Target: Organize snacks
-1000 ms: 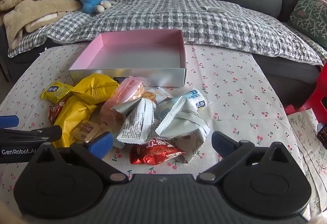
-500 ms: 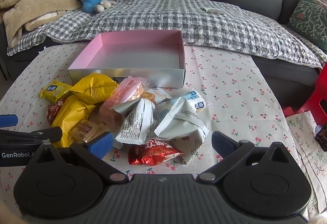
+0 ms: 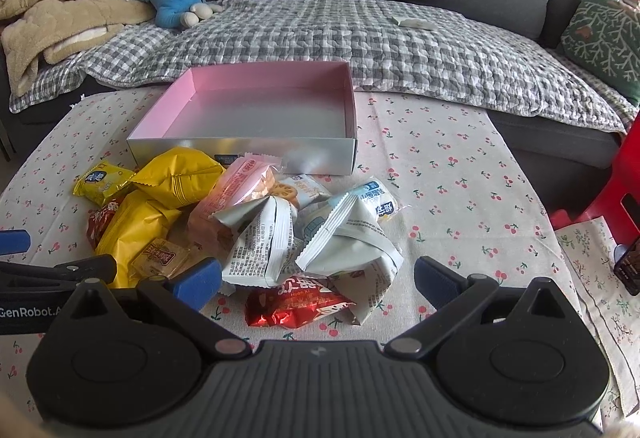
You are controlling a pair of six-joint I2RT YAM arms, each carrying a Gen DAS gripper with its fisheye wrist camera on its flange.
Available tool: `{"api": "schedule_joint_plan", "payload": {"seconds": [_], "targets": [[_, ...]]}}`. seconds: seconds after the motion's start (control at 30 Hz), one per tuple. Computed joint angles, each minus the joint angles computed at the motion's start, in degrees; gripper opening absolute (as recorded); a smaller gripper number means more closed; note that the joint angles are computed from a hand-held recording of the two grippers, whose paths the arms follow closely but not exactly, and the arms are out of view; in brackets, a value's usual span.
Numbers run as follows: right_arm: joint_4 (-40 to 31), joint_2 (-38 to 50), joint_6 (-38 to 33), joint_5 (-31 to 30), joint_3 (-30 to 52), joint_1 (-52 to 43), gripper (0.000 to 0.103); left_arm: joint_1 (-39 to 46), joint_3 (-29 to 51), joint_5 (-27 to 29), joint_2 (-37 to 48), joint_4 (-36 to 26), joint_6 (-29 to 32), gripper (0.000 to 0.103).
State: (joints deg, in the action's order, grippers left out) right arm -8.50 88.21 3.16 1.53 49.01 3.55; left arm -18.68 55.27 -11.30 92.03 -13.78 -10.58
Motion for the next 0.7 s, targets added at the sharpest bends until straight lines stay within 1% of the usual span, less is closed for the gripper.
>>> {"api": "schedule_joint_plan", "payload": {"seconds": [0.7], "targets": [[-0.05,-0.03,-0.20,-0.09,0.01,-0.21,0.103,-0.29,0.23,0.02,0.23,-0.37,-0.02,0.103]]}}
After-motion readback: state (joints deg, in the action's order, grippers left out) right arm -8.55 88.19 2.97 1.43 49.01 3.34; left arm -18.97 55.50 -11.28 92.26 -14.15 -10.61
